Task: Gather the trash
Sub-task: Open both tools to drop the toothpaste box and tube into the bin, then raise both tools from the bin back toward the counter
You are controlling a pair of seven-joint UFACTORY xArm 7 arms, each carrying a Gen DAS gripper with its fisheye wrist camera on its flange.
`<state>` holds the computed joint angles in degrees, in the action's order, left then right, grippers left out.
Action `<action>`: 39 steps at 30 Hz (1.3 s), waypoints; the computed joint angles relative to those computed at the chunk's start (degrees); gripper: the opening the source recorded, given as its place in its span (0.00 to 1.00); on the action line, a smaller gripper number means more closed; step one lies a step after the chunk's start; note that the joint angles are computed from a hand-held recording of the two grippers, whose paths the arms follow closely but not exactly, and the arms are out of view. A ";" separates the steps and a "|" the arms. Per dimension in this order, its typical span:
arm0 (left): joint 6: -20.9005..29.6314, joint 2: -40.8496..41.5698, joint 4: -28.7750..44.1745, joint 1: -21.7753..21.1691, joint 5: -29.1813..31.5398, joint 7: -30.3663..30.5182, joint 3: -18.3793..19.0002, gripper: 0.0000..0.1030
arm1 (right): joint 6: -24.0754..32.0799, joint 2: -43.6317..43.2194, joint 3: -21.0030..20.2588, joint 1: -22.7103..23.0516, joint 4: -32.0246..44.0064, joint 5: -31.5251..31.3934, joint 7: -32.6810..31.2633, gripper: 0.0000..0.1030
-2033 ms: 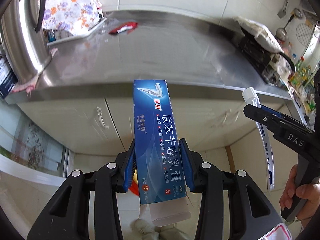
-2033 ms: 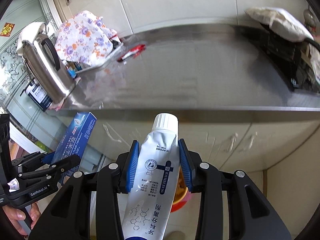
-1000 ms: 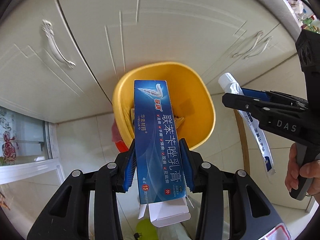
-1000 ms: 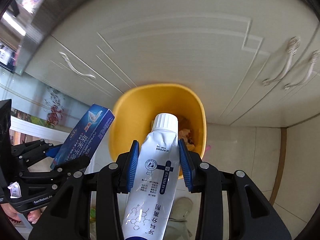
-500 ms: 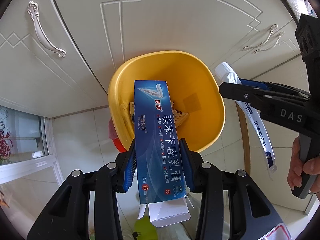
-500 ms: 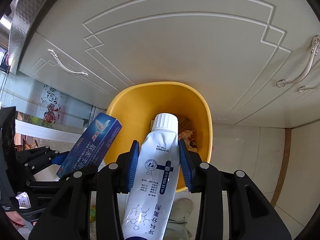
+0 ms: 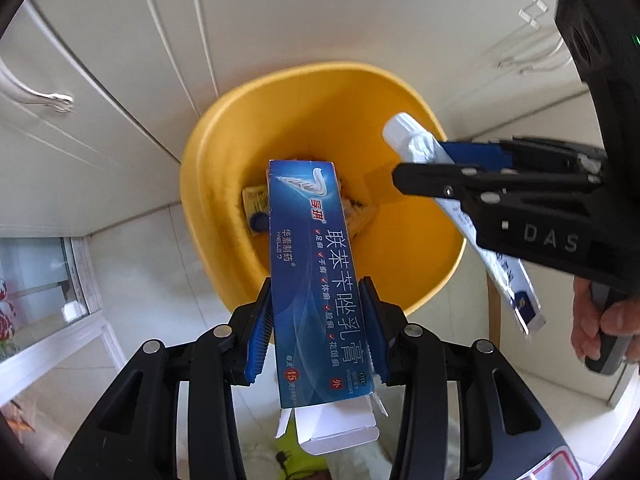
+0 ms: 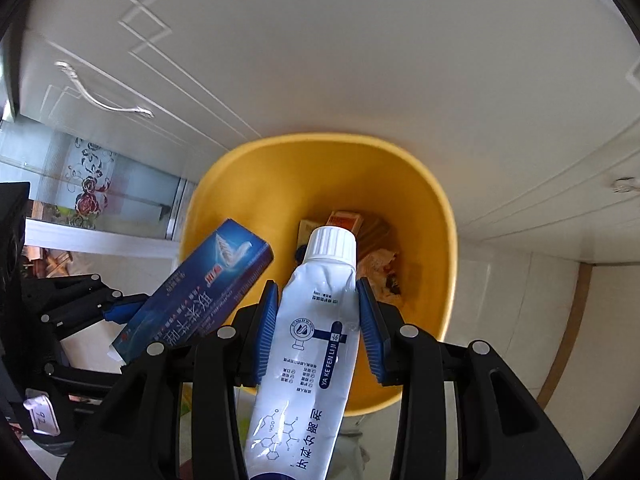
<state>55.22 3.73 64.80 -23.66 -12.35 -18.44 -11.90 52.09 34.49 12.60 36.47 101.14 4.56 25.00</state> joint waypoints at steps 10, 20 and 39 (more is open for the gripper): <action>2.78 2.24 1.93 0.37 1.04 0.78 0.35 0.39 | 3.56 3.22 -0.95 0.82 4.27 -2.24 -2.53 0.40; 2.29 2.32 2.38 -0.05 2.73 -1.49 0.20 0.60 | 1.14 0.06 -1.50 1.00 0.35 -4.38 -2.61 0.64; 5.22 -3.46 2.21 -0.43 3.45 -5.50 -0.11 0.60 | -2.86 -13.02 -0.22 -0.21 -11.73 -4.53 3.05 0.64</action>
